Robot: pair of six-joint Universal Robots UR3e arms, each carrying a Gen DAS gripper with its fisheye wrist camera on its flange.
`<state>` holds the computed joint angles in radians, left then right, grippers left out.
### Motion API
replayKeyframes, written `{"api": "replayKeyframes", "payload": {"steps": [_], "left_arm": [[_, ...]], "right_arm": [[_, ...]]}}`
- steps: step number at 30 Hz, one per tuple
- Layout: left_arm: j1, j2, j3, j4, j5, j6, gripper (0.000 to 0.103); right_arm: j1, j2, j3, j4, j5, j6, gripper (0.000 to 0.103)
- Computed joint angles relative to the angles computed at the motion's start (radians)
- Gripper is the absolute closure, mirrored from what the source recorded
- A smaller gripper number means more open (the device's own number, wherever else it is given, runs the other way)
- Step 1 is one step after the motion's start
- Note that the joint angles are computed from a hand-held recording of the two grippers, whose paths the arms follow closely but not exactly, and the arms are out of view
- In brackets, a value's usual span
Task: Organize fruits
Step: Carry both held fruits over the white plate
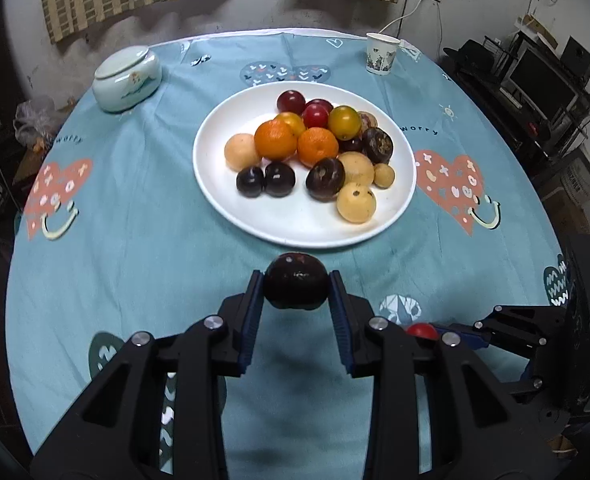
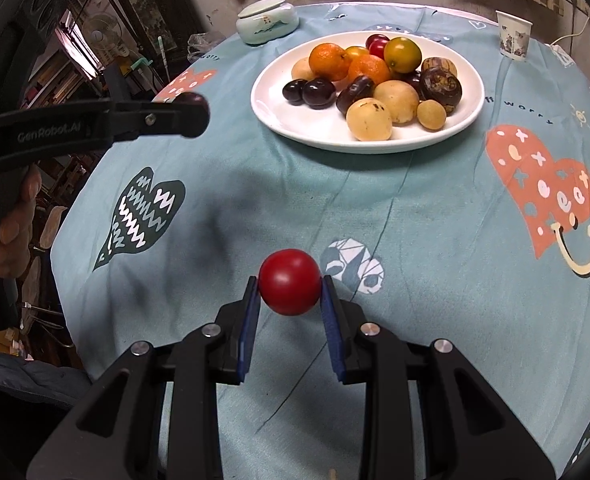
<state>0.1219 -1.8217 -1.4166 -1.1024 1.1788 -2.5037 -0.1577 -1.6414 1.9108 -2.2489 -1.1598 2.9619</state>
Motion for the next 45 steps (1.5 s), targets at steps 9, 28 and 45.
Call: {"api": "replayKeyframes", "payload": {"steps": [9, 28, 45], "left_arm": [[-0.087, -0.094, 0.161, 0.018, 0.004, -0.027, 0.07], [-0.152, -0.294, 0.419, -0.039, 0.069, -0.093, 0.07], [-0.191, -0.645, 0.993, -0.229, 0.123, -0.195, 0.07]], "right_arm": [[-0.058, 0.032, -0.106, 0.006, 0.019, -0.013, 0.072], [-0.074, 0.229, -0.392, -0.008, 0.005, -0.008, 0.072], [-0.063, 0.524, -0.81, 0.049, -0.046, 0.008, 0.072]]}}
